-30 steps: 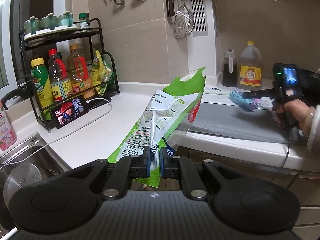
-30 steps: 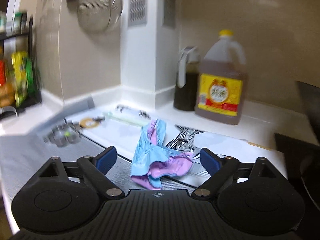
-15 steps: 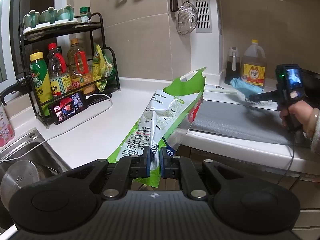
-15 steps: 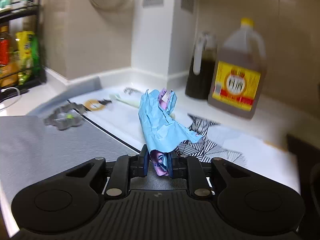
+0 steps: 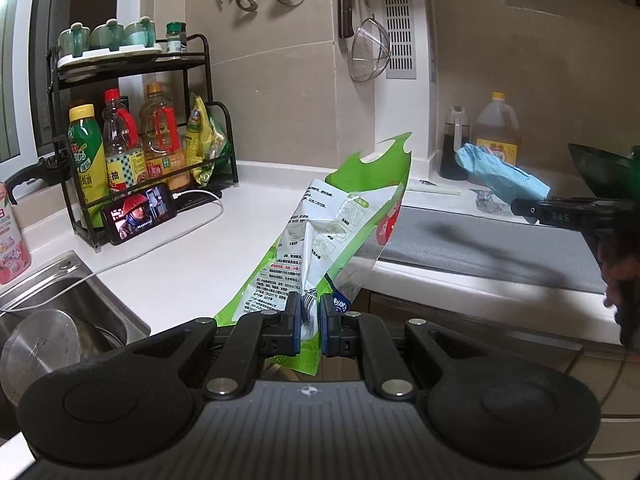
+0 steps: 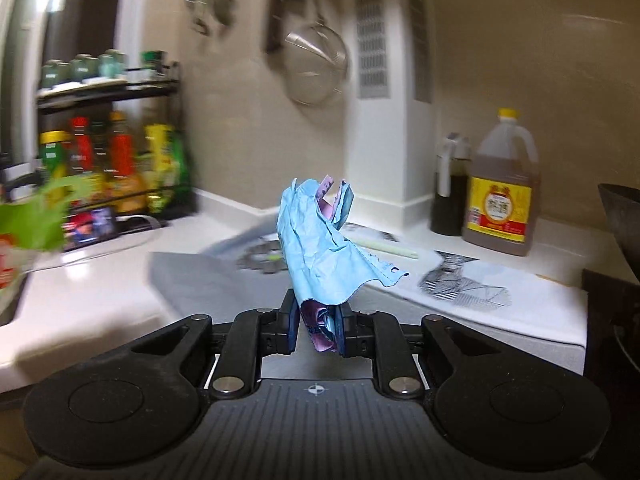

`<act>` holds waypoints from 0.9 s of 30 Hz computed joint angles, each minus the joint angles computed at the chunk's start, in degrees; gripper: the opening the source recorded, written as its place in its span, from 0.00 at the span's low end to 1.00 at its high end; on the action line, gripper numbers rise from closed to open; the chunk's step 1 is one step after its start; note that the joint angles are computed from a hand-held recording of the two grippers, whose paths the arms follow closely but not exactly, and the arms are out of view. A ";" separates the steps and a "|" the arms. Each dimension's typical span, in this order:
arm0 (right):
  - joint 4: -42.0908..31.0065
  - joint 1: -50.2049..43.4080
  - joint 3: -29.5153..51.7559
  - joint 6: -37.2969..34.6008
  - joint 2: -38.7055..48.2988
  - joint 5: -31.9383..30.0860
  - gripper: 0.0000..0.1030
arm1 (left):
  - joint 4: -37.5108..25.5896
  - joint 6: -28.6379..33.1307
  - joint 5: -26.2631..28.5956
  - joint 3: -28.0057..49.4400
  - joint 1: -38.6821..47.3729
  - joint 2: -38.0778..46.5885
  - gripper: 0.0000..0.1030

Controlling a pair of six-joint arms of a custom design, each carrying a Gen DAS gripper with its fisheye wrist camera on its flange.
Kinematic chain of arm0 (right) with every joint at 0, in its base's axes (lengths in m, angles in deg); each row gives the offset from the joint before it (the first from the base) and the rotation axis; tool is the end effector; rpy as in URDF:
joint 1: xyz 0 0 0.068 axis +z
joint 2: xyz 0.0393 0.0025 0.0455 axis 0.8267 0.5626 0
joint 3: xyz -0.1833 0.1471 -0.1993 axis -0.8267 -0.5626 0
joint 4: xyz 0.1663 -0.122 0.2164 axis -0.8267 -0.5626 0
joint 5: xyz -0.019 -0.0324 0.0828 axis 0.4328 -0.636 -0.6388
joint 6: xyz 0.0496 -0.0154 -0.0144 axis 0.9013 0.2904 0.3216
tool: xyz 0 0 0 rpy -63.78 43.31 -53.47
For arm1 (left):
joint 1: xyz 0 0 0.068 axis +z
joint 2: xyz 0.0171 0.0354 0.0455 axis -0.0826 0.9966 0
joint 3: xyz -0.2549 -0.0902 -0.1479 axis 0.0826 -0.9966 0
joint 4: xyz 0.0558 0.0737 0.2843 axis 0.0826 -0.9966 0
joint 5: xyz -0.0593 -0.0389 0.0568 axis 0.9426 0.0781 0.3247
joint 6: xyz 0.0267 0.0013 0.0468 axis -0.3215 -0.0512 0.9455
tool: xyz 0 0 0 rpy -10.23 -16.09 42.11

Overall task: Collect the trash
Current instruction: 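Carry the snack bag with the left gripper while the right carries the blue cloth over the bin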

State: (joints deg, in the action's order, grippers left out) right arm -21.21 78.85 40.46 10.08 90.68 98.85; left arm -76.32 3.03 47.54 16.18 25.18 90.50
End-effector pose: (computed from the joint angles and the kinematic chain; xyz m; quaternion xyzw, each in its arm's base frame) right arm 0.2016 0.0646 0.2923 0.1006 0.8001 -0.0531 0.5890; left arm 0.2192 0.0951 0.3290 0.2327 0.8151 -0.1022 0.5207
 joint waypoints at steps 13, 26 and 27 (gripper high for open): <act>-16.81 31.56 0.25 17.45 -0.97 16.81 0.19 | -8.17 11.56 3.18 -5.38 8.08 -3.64 0.09; -23.26 41.54 1.53 31.98 7.48 14.86 0.19 | -15.11 18.29 4.16 -7.01 11.33 -3.80 0.09; -23.36 41.94 1.74 32.31 8.06 14.80 0.19 | -15.32 18.68 4.31 -7.10 11.53 -3.91 0.09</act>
